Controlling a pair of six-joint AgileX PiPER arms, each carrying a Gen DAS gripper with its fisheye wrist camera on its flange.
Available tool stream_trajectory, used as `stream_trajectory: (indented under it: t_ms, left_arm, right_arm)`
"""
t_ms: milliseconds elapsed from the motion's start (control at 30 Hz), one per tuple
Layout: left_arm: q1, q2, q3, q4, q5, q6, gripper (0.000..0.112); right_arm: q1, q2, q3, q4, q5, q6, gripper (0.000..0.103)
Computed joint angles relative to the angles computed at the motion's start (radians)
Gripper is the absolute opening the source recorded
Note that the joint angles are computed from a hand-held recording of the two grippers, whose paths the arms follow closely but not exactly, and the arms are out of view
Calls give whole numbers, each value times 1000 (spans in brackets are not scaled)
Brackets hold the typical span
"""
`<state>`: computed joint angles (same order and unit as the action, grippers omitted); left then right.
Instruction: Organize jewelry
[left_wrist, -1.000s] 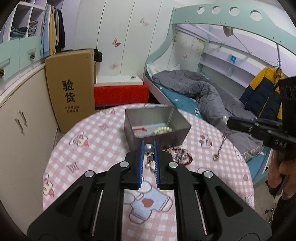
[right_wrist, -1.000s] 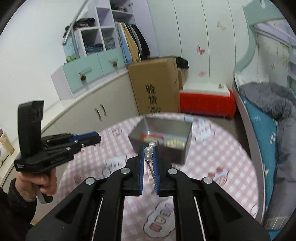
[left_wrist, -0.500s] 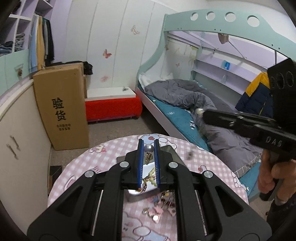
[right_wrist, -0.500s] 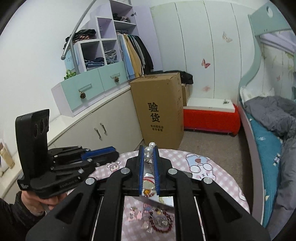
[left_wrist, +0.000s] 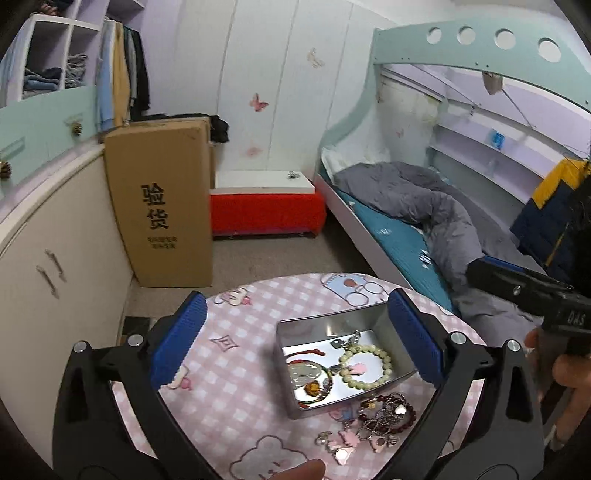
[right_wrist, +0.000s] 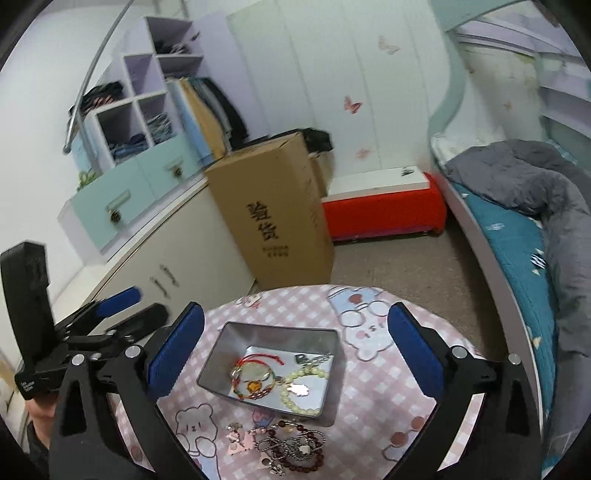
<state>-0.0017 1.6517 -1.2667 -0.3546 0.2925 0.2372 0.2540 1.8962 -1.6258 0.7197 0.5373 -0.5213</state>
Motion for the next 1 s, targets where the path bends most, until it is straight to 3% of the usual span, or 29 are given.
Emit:
stream_trajectory:
  t_ms: [400, 533, 1000]
  left_arm:
    - [28, -165, 132, 32, -56, -27, 96]
    - [43, -214, 171, -30, -62, 33, 96]
    - [51, -310, 308, -49, -106, 82, 96]
  right_arm:
    - [1, -102, 98, 1, -72, 7, 96]
    - [4, -133, 129, 13, -87, -9, 96]
    - [17, -231, 255, 52, -135, -65, 96]
